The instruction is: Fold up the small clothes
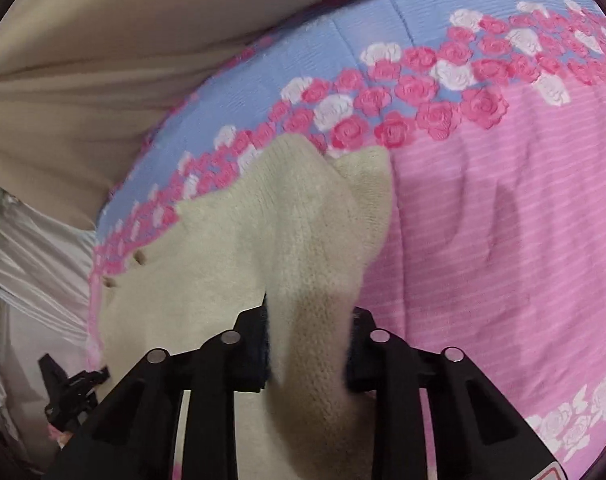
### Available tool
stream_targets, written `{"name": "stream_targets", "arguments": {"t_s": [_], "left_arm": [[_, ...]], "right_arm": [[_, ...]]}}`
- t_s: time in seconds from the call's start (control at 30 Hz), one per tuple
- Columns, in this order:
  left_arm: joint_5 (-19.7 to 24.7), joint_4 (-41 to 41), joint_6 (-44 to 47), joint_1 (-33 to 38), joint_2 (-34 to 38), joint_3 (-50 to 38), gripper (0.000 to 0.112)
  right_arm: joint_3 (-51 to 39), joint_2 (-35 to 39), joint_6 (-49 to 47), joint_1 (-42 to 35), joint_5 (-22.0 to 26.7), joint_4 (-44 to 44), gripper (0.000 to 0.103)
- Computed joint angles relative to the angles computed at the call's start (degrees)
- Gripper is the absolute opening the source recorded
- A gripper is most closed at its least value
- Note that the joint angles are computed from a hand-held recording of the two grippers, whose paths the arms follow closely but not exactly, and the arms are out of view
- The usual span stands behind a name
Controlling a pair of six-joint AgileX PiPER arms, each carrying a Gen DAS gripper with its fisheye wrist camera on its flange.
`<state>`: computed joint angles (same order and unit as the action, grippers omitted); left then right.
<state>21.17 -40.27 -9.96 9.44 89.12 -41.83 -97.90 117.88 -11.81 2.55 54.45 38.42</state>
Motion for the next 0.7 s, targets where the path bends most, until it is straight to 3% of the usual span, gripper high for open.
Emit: {"name": "stream_targets", "arguments": {"t_s": [0.1,0.4,0.5,0.57,0.63,0.7], "left_arm": [[4.0,-6.1,5.8,1.5,-3.9,-0.5,0.011],[19.0,-11.1,9.8,-1.3,-8.5,-0.3,0.011],[17.8,-4.9,4.6,-6.3,-9.8,1.1,0.011],[14.1,0.7,-0.5,-9.7,-7.9,2.5,0.013],[11.6,-1.2,0.6,-9.2,-6.0,4.1,0.014],[10.9,1.2,-3.7,-10.2,-8.1,4.0,0.015]], "right_arm": [[4.6,-7.0,-2.7,-2.6,1.2,1.4,0.019],[18.5,-26.2,-3.6,-16.1,10.9,-1.3,0.019],[24.4,-30.2,-5.6,-16.2,10.0,-8.4,0.025],[29.6,-29.9,-4.6,-15.8,5.2,-12.0,0.032],[32.8,-29.6,1.3,-15.7,-0.9,-20.3,0.033],[32.9,-31.1,4.2,-18.3,-1.2,-20.0,0.033]]}}
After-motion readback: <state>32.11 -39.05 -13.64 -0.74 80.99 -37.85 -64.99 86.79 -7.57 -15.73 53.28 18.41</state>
